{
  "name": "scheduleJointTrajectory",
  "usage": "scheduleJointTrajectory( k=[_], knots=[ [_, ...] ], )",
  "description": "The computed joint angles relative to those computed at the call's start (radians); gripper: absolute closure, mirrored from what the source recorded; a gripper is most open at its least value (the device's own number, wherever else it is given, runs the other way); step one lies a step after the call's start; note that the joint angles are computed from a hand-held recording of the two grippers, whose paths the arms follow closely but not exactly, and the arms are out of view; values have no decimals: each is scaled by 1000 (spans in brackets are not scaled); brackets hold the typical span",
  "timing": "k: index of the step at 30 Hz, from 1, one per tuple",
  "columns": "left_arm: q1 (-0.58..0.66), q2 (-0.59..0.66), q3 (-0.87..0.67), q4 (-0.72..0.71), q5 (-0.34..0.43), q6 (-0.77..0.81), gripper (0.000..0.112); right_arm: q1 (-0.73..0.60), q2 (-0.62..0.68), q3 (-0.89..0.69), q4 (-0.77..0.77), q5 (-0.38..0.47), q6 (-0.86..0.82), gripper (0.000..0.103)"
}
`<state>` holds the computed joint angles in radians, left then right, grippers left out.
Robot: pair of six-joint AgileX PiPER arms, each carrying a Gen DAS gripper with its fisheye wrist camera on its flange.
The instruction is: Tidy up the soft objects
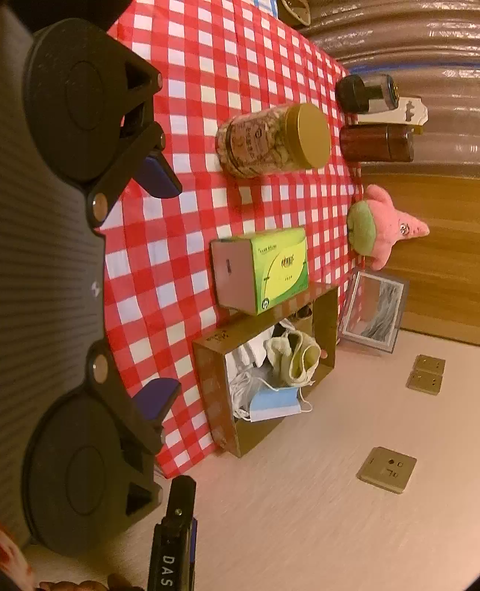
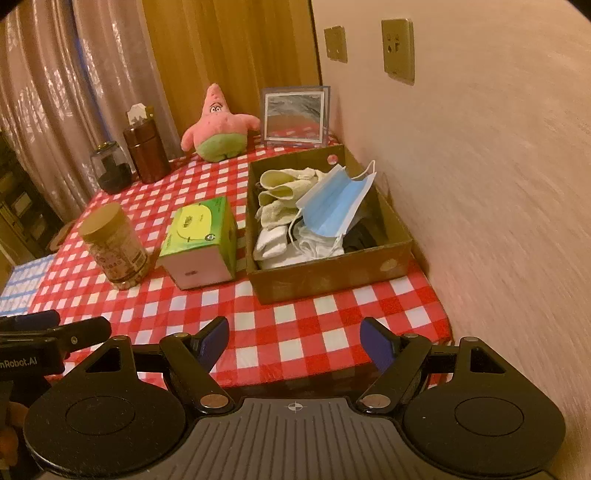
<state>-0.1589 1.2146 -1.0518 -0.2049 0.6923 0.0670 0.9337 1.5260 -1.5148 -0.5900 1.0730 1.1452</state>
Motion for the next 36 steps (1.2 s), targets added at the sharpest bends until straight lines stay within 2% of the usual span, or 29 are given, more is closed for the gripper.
scheduleJointTrajectory(
  k=[10,25,36],
  knots=[
    [44,-58,44,-60,12,44,9,107,15,-43,-70,71,7,25],
    [58,-83,78,-102,15,79,9,127,38,-61,-77,82,-7,25],
    [47,-80,76,-62,10,42,9,131,42,-58,-78,79,-7,25]
  ],
)
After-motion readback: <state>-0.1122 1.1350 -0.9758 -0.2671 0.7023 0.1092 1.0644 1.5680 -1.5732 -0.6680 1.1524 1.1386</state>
